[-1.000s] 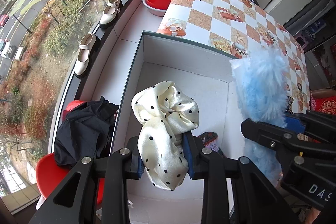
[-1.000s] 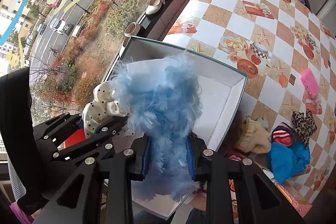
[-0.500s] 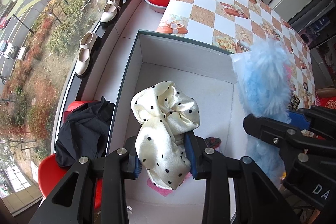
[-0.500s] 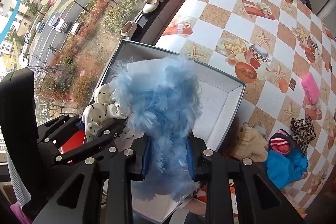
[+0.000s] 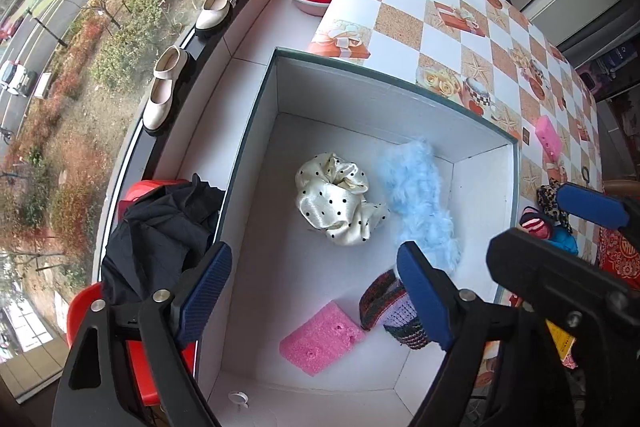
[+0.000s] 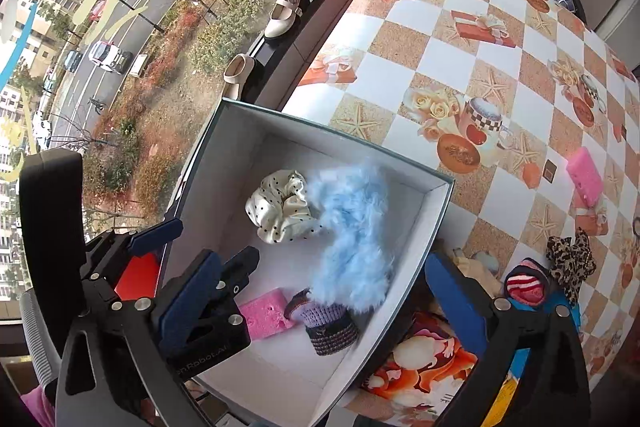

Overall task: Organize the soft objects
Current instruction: 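Open both tools to drop the scrunchie and boa into the box, then move both tools back toward the remaining items on the table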

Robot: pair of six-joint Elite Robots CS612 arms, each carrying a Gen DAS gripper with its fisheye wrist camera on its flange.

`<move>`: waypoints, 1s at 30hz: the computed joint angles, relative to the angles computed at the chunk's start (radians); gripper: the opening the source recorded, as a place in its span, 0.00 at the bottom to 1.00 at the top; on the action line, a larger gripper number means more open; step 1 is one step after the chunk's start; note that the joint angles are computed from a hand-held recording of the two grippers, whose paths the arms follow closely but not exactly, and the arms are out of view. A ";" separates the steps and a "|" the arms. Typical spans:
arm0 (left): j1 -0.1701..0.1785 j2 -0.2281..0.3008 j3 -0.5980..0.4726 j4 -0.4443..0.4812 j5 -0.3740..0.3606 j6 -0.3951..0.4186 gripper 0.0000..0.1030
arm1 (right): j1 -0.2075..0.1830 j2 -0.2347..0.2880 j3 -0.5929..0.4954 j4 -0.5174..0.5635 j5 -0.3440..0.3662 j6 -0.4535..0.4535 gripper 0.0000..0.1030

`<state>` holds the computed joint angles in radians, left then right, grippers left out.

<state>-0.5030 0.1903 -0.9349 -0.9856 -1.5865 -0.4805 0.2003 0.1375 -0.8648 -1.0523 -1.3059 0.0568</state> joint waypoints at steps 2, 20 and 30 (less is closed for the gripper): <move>0.002 0.004 -0.009 -0.009 -0.011 -0.013 0.85 | -0.001 0.001 -0.006 -0.004 -0.014 -0.001 0.99; -0.008 -0.023 0.001 0.027 0.008 -0.029 0.86 | -0.021 -0.001 -0.042 0.037 0.011 0.019 0.99; -0.029 -0.049 0.026 0.048 -0.123 0.034 0.86 | -0.080 0.036 -0.187 0.142 0.047 0.071 0.99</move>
<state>-0.5315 0.1413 -0.9092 -0.9377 -1.7093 -0.4461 0.1205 0.1737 -1.0516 -0.9102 -1.2586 0.1280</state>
